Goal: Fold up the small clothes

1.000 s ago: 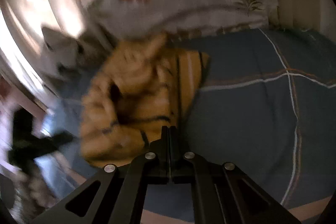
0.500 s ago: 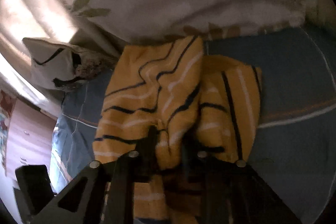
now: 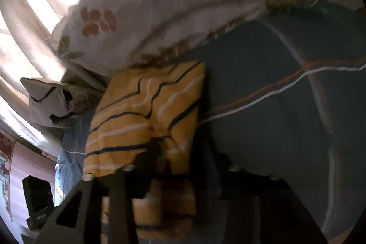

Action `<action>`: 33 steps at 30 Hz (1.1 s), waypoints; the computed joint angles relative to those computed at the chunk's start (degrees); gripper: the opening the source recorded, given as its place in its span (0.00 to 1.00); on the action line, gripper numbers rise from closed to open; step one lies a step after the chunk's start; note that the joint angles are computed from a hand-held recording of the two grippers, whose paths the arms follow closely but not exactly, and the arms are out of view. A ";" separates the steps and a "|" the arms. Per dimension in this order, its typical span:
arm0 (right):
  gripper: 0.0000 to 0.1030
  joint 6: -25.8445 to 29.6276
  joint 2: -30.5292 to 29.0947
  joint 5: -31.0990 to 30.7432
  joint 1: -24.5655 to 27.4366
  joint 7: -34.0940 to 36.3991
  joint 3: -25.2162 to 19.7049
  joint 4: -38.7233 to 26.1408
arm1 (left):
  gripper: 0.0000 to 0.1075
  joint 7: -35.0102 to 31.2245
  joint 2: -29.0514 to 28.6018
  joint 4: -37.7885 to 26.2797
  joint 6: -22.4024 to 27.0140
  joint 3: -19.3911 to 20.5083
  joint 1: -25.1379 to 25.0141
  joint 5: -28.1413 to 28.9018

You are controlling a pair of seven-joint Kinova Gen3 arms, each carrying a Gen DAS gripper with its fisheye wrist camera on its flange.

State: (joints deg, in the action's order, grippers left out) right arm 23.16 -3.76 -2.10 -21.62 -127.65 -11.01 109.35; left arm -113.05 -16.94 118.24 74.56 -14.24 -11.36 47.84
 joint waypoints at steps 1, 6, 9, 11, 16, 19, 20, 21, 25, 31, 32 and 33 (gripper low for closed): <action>0.72 -0.46 -0.65 1.50 0.54 -1.06 -0.68 0.26 | 0.53 -0.31 0.23 0.03 -0.11 -0.18 0.06 0.58; 0.82 1.67 3.14 -4.13 0.51 6.01 0.15 -4.25 | 0.67 -2.37 3.25 -1.36 -2.67 0.85 0.53 4.17; 0.82 4.37 7.36 -10.78 8.48 13.00 -6.27 -7.94 | 0.67 -3.16 7.92 -2.50 -2.32 1.82 0.52 7.01; 0.82 5.36 10.60 -15.44 13.23 17.66 -10.38 -9.99 | 0.68 -4.40 11.53 -3.10 -0.84 2.97 0.16 9.10; 0.56 3.36 15.05 -27.09 21.62 27.88 -19.50 -9.76 | 0.70 -4.71 13.66 -3.94 0.93 6.75 -0.70 10.39; 0.42 1.47 12.98 -31.29 16.77 31.11 -15.02 -8.44 | 0.55 -3.92 12.11 -3.91 0.45 7.19 -1.12 9.97; 0.41 1.28 12.03 -32.10 14.14 31.93 -12.37 -8.25 | 0.46 -4.48 11.82 -3.93 1.61 6.13 -1.49 10.68; 0.39 0.90 11.04 -33.83 11.48 33.47 -9.83 -8.11 | 0.42 -5.21 11.64 -3.93 2.96 5.17 -2.20 11.63; 0.37 -2.00 9.30 -42.40 6.80 42.11 -7.07 -7.45 | 0.41 -4.64 7.90 -7.35 4.25 3.29 -4.16 9.94; 0.46 -2.35 12.34 -38.54 1.57 38.62 -4.76 -7.72 | 0.42 1.07 4.13 -9.65 3.75 2.09 -3.62 0.03; 0.46 -1.63 12.58 -36.62 -0.53 36.29 -2.51 -7.62 | 0.42 2.01 4.30 -9.11 3.43 3.56 -4.32 -2.30; 0.48 -1.74 12.37 -35.22 -1.74 34.04 -1.32 -7.20 | 0.42 2.41 4.37 -8.60 3.59 3.97 -4.66 -3.78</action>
